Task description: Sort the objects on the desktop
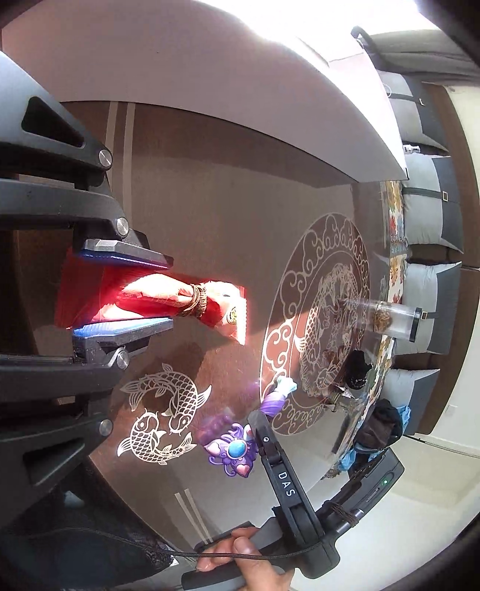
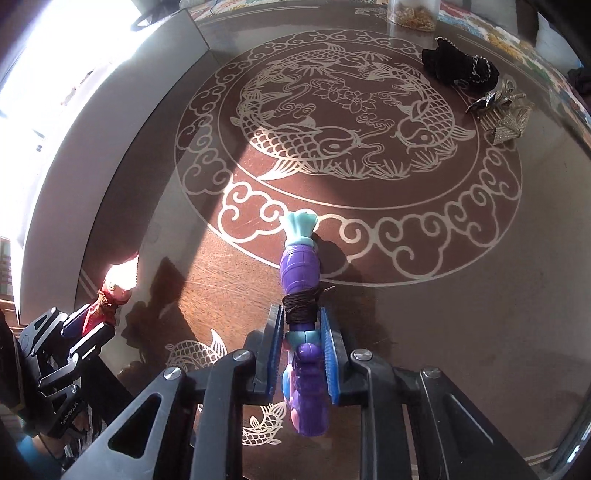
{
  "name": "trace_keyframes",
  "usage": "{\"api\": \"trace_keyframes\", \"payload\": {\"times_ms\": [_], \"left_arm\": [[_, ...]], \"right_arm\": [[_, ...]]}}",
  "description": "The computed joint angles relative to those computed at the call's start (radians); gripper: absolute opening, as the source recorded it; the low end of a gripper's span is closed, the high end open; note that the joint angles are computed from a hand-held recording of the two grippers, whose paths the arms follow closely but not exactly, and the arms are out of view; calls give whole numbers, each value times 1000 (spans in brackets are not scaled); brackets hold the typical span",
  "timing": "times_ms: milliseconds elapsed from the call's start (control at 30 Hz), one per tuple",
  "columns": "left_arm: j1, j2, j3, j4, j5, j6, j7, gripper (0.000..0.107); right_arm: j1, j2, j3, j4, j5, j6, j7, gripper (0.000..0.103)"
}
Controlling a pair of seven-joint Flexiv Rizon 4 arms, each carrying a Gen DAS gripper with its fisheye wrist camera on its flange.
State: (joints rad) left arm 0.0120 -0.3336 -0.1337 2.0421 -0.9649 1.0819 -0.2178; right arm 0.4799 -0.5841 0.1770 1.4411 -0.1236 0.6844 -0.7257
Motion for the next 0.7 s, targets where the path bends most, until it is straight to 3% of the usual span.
{"api": "trace_keyframes", "payload": {"times_ms": [67, 167, 200, 300, 533, 700], "left_arm": [[0, 7, 0, 7, -6, 8, 9, 25], [-5, 16, 1, 12, -12, 29, 23, 25], [-6, 21, 0, 14, -16, 37, 31, 25], [-8, 41, -2, 20, -45, 63, 63, 25], [-12, 74, 12, -5, -126, 96, 118, 25], [-5, 72, 23, -50, -169, 139, 145, 25]], "right_arm": [[6, -5, -2, -9, -9, -16, -4, 44], [24, -28, -7, -44, -37, -77, -26, 51], [33, -32, -13, -47, -52, -85, -28, 50], [59, -31, -34, -43, -103, -112, -13, 21], [71, 24, -37, -28, -149, -58, 30, 21], [112, -44, -34, -200, -174, -58, -1, 21]]}}
